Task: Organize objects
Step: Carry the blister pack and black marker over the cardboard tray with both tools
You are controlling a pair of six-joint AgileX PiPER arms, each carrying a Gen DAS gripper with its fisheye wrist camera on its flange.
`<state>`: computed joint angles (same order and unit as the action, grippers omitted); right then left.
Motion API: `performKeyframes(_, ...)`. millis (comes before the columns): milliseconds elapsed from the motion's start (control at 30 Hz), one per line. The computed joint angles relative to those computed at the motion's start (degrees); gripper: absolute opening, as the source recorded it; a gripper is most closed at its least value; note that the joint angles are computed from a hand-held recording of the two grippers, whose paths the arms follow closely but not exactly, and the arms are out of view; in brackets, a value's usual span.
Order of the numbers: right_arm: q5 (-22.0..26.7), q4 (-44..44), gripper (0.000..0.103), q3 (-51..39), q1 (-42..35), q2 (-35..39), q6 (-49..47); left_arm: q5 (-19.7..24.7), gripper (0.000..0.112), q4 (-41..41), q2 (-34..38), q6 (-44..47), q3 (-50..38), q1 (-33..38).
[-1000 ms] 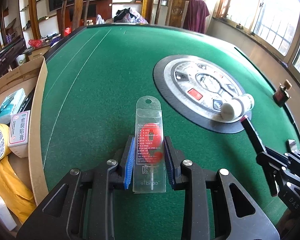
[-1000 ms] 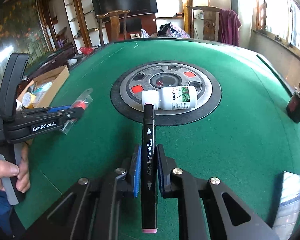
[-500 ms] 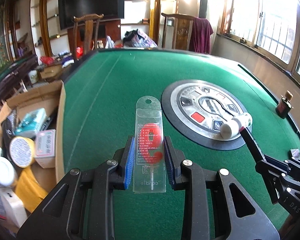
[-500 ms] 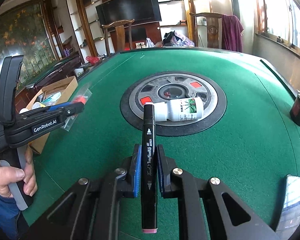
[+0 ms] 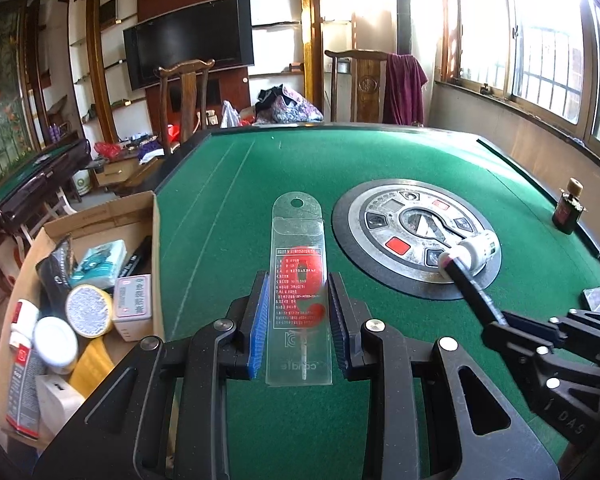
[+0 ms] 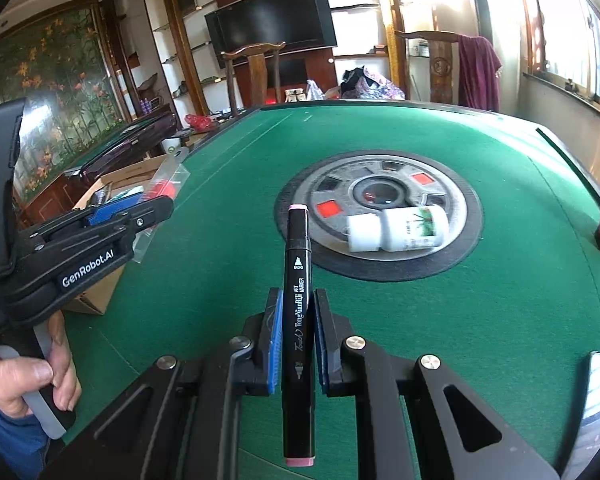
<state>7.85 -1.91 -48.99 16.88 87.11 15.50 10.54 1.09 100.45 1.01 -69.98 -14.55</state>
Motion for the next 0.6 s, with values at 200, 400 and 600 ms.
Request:
performKeyframes(200,0.86,-7.34,0.013,-3.41,3.93,2.38,8.27,-1.54,0.028,-4.58,-2.82,5.19,3.05,2.51)
performKeyframes(400,3.78,-13.61,0.013,-9.9,9.08,6.34,14.33,-2.23,0.028,-15.56,-5.27,16.34,5.18,6.52)
performKeyframes(600,6.83,-16.38,0.013,-18.54,14.38,11.13,16.66,-2.27,0.028,-28.93,-6.64,29.35,6.42,11.13)
